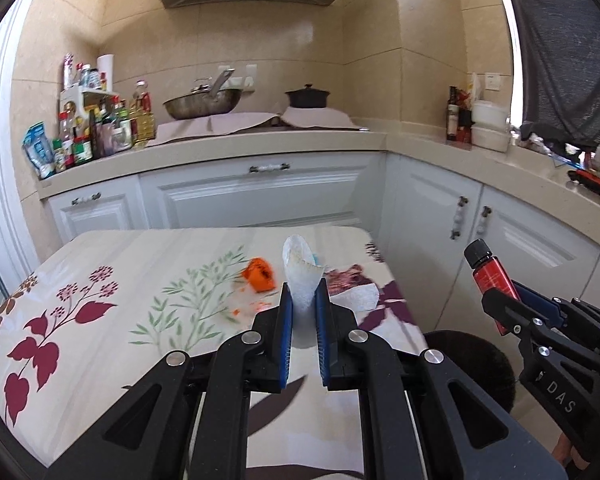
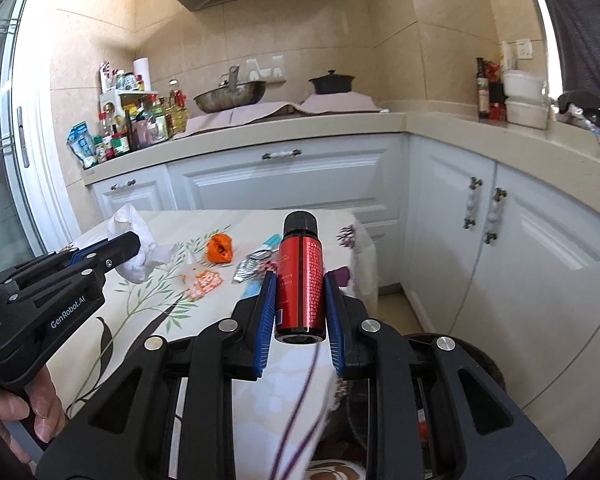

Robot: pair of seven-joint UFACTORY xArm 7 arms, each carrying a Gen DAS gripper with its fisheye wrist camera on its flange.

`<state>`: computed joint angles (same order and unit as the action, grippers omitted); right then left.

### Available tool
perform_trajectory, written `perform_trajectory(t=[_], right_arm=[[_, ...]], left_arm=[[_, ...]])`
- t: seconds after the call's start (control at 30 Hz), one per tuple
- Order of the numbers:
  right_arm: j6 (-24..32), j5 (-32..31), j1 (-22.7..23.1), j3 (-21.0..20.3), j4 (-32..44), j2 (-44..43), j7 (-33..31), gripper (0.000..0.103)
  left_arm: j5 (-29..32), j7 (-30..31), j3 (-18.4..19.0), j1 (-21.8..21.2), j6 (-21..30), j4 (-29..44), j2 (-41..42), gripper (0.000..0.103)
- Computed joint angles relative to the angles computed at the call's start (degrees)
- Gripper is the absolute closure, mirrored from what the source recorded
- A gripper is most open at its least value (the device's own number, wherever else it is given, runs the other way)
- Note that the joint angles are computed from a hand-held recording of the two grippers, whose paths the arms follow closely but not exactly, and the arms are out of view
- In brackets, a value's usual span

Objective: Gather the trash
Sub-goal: 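Carry the tissue and spray can with both tools over the black bin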

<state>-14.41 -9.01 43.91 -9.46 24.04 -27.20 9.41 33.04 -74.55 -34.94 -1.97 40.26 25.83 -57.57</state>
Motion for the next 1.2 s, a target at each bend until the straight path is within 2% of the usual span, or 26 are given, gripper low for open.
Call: perform_trajectory(t=[0.13, 0.33, 0.5, 0.7, 0.9, 1.07, 1.2], right_arm=[[-0.4, 0.8, -5.9, 3.5, -2.1, -2.5, -0.6, 0.08], [-0.7, 1.5, -10.5, 3.9, -4.5, -4.7, -1.5, 0.08], [-2.1, 2.0, -15.8, 4.9, -6.1, -4.7, -2.8, 0.08], [-3.7, 1.2, -17.6, 1.8, -6.2, -2.0, -3.3, 0.08], [-5.8, -1.0, -18.9, -1.0, -5.4, 2.1, -2.5, 0.08], [-7.2, -4.8, -19.1, -4.1, -4.5, 5.8, 0.1, 0.08], [-8.2, -8.2, -20.1, -5.0, -3.4, 8.9, 3.1, 0.08]], left_arm=[[0.9, -1.1, -2.0, 1.2, -2.3, 2.1, 2.8, 0.091], [2.7, -3.0, -4.6, 3.5, -6.4, 5.2, 7.9, 0.091], [6.1, -5.6, -8.8, 7.3, -9.9, 8.8, 13.4, 0.091], [12.1, -9.3, -14.5, 13.1, -12.4, 14.2, 21.5, 0.091], [19.4, -14.2, -18.7, 17.0, -11.0, 19.4, 31.7, 0.091], [24.7, -17.5, -21.0, 17.6, -6.9, 23.5, 39.9, 0.091], [29.6, -19.5, -22.3, 17.3, -2.9, 26.8, 46.2, 0.091]])
